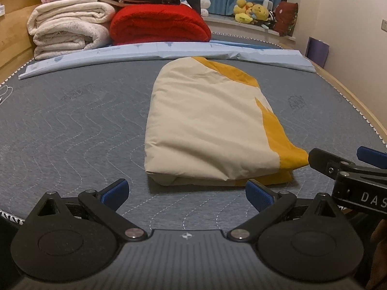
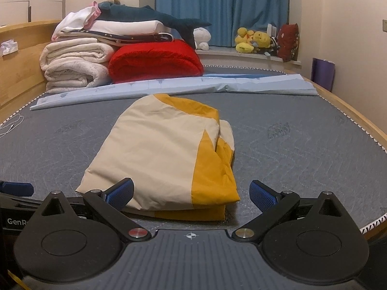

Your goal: Fold large clothes

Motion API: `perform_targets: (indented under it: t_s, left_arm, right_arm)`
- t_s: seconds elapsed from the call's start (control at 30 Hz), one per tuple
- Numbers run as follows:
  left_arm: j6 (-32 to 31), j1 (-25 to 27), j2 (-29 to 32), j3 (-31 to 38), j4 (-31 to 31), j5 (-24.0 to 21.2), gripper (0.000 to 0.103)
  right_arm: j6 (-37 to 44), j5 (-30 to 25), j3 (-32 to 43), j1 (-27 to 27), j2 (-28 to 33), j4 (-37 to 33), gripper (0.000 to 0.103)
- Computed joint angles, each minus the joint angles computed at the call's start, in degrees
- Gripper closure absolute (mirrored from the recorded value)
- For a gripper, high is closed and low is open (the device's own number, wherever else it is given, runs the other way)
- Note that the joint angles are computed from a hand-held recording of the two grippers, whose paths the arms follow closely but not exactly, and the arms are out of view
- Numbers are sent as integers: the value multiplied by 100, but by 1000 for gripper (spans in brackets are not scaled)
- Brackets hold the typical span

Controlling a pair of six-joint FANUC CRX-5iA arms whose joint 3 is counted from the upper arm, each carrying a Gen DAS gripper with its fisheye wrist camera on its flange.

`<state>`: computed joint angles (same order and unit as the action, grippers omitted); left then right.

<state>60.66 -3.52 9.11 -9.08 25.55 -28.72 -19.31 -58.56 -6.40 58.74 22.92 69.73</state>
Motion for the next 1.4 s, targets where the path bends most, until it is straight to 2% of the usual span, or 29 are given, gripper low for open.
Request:
perform_targets:
  t_s: [0.27,1.4]
  left_arm:
    - [147,-30,25,53,-179,30,0]
    - [132,-47,30,53,-198,59,0]
  right_arm:
    - [28,77,-6,0,-5,16,2]
    - [24,83,16,11,12,-12,2]
